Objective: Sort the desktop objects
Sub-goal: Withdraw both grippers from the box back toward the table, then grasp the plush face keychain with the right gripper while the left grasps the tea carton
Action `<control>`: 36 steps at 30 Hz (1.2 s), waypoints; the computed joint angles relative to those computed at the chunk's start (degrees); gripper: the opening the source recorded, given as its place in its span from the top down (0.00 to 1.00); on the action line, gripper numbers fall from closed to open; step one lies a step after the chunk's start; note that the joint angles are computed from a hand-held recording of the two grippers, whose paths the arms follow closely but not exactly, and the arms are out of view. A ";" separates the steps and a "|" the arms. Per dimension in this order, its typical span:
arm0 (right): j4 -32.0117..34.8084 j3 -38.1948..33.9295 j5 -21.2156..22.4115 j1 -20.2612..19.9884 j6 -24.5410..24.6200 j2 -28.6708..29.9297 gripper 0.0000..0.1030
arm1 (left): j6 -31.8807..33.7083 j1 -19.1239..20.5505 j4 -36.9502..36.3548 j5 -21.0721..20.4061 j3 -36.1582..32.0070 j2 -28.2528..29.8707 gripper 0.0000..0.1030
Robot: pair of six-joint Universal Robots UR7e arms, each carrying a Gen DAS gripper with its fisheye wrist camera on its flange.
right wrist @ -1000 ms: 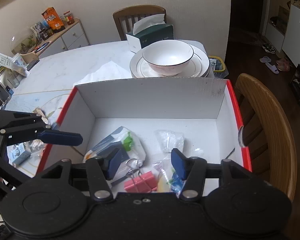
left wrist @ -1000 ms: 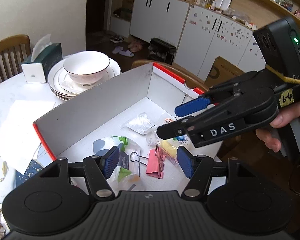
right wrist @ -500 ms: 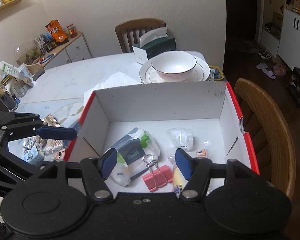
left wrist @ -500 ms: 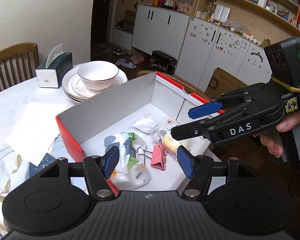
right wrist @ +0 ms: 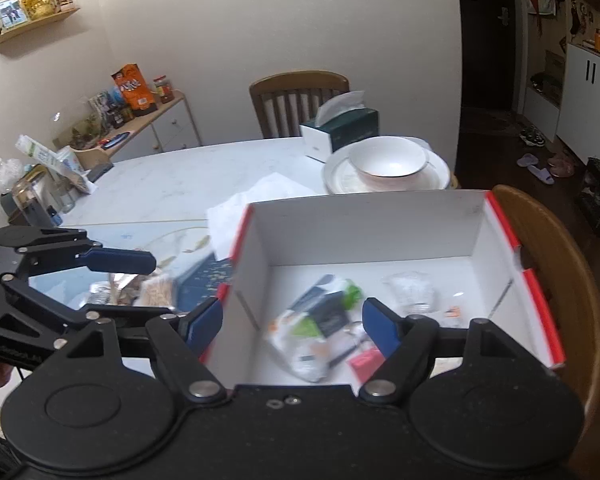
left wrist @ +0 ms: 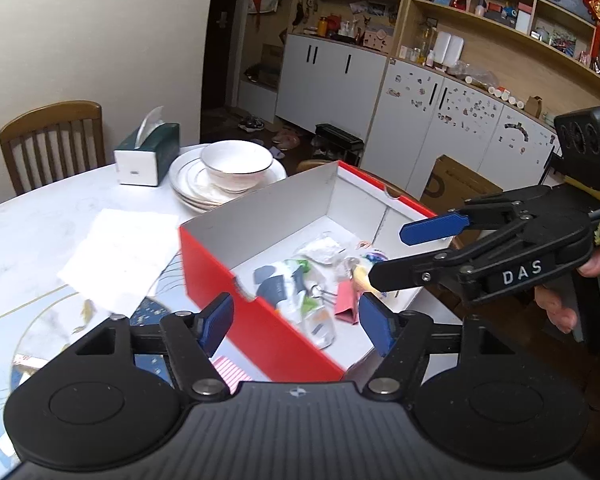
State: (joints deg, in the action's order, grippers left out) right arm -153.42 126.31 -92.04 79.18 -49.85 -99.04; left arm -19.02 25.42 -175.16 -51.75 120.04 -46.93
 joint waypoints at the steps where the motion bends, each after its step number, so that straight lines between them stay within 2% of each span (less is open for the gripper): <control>1: -0.40 0.59 -0.04 0.39 0.16 -0.24 0.25 | -0.29 -0.09 0.01 0.22 0.80 -0.70 0.34; 4: -1.85 2.31 -0.61 1.61 0.69 -0.54 0.25 | -1.51 -0.47 0.20 1.30 3.18 -2.74 0.26; 11: -4.62 6.08 -2.28 3.82 2.65 -0.86 0.24 | -3.58 -0.61 -0.22 2.36 7.98 -7.10 0.25; 17: -7.37 8.36 -3.39 6.03 4.61 -0.24 0.24 | -3.81 -0.43 -0.54 2.79 11.32 -10.37 0.20; 25: -11.00 10.62 -5.64 8.95 7.46 1.94 0.24 | -4.03 -0.15 -0.58 3.67 15.78 -14.69 0.16; 27: -11.90 11.18 -6.25 9.66 8.21 2.63 0.23 | -3.96 0.05 -0.89 3.77 16.95 -15.67 0.12; 29: -13.06 11.65 -6.95 10.36 8.89 3.48 0.23 | -3.60 0.32 -1.08 3.83 17.94 -16.55 0.03; 36: -18.06 13.07 -10.10 12.67 12.28 7.30 0.23 | -1.46 1.96 -2.19 3.17 20.58 -18.53 0.02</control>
State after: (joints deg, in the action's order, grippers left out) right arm -171.48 139.38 -102.13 91.86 -37.57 -91.73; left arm -20.48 27.38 -177.35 -48.58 140.62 -65.46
